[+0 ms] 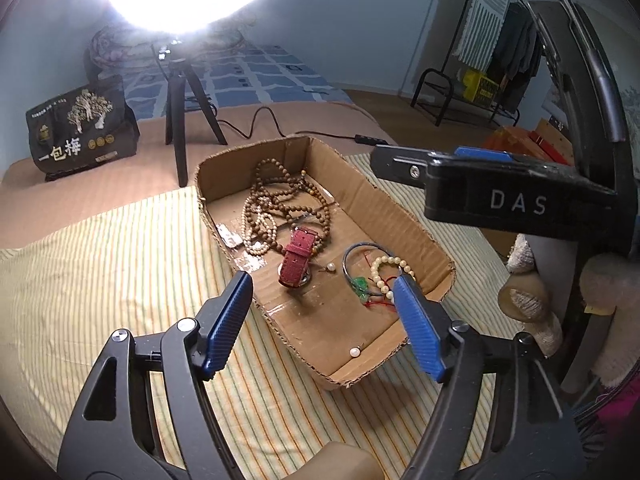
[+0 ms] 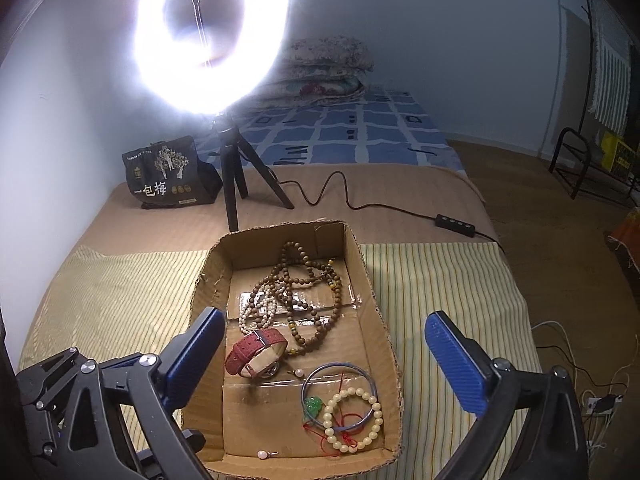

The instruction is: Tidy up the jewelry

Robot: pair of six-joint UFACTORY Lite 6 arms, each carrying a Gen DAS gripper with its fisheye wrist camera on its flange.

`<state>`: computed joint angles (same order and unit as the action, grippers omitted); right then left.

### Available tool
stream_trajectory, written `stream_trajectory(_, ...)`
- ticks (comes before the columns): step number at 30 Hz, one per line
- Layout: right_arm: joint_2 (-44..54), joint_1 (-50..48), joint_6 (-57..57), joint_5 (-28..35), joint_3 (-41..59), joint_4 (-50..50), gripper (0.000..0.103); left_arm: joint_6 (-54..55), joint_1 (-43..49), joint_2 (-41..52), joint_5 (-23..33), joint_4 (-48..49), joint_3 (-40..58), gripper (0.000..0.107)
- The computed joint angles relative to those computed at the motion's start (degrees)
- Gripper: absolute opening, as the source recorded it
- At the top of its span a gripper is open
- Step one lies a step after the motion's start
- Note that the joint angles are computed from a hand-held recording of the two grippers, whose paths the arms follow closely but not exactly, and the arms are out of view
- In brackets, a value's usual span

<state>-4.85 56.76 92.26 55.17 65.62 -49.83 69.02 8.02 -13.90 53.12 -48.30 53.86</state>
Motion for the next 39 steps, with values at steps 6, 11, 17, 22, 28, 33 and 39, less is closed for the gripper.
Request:
stream_trajectory(6,0.4,3.6,0.8,5.1,2.3,-0.8,0.103,2.1,2.0,-1.8,0.8,-0.9,0.2,0.075)
stream_trajectory(11,1.7,7.4,1.1,10.5,5.7,-2.0,0.103,3.4,4.8,-3.1,3.1,-1.3,0.5,0.075)
stream_trajectory(17,2.7,11.8,2.6,16.1,9.2,-3.1,0.103,6.2,9.5,-5.7,6.9,-2.9,1.2,0.076)
stream_trajectory(22,3.2,15.9,4.8,20.4,11.4,-4.2,0.103,8.4,14.2,-7.1,10.8,-4.1,2.1,0.082)
stream_trajectory(28,5.1,21.3,6.6,26.6,15.3,-5.8,0.103,12.1,20.3,-8.8,15.9,-5.1,2.9,0.083)
stream_trajectory(33,7.1,25.4,7.7,31.2,18.5,-6.7,0.103,14.9,25.2,-10.6,20.1,-5.5,2.9,0.084)
stream_trajectory(39,10.1,30.5,9.1,37.3,22.1,-7.9,0.103,20.8,32.9,-14.0,25.9,-7.1,2.1,0.096)
